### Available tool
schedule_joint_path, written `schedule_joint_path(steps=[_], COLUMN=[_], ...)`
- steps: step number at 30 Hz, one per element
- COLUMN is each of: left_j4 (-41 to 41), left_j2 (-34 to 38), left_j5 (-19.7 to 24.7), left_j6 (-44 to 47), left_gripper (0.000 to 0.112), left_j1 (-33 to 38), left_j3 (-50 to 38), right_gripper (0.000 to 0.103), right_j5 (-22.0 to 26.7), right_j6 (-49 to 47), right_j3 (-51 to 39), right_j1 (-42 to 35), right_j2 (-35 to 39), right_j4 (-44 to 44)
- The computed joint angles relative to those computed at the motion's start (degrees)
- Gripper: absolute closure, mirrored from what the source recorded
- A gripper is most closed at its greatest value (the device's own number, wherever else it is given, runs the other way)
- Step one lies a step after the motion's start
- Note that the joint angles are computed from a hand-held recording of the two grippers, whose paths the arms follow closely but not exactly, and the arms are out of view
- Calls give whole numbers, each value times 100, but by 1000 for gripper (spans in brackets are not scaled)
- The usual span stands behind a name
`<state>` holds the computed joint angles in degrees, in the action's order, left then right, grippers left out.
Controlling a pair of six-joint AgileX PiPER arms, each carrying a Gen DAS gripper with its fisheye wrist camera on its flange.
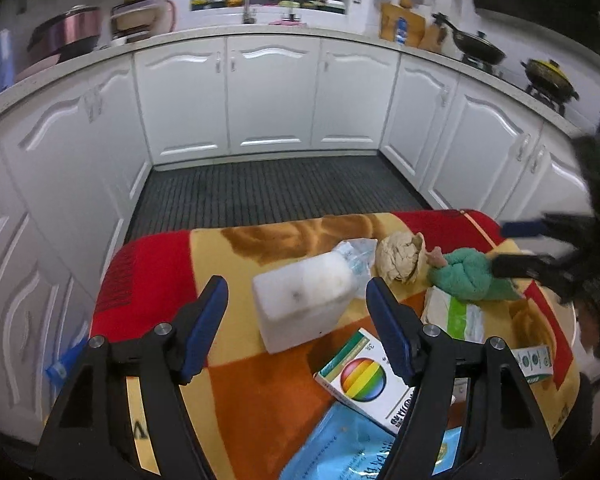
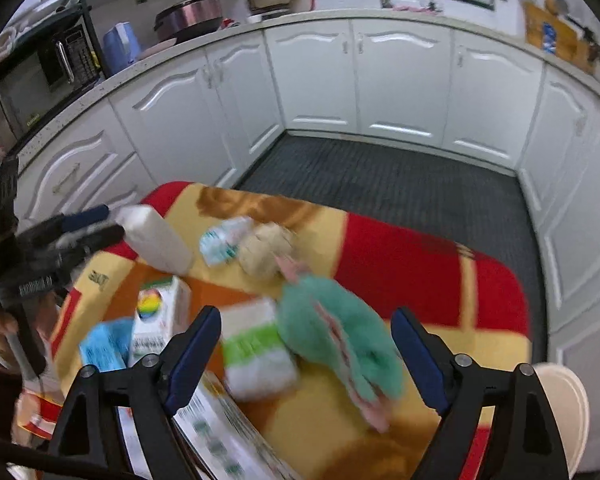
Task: Collect trash
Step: 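Grasp the beige crumpled paper with the right gripper while the left grasps the white foam block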
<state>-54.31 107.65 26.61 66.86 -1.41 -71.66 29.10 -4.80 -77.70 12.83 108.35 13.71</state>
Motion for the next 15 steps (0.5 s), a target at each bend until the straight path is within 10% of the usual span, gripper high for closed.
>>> schedule_joint_path(steps=[11, 15], left_j4=[1, -251], left_j2=[403, 433], left_j5=[-158, -82], left_j6=[587, 723], left_gripper=[43, 58], left_j1=[-136, -41], left_j3=[-298, -268], right_gripper=[19, 62], right_j5=[1964, 1991], right_j6=[381, 488], right_j3=[-3504, -3650], right_j1=[284, 434], right_j2=[2448, 2648], right_j4=[-518, -724])
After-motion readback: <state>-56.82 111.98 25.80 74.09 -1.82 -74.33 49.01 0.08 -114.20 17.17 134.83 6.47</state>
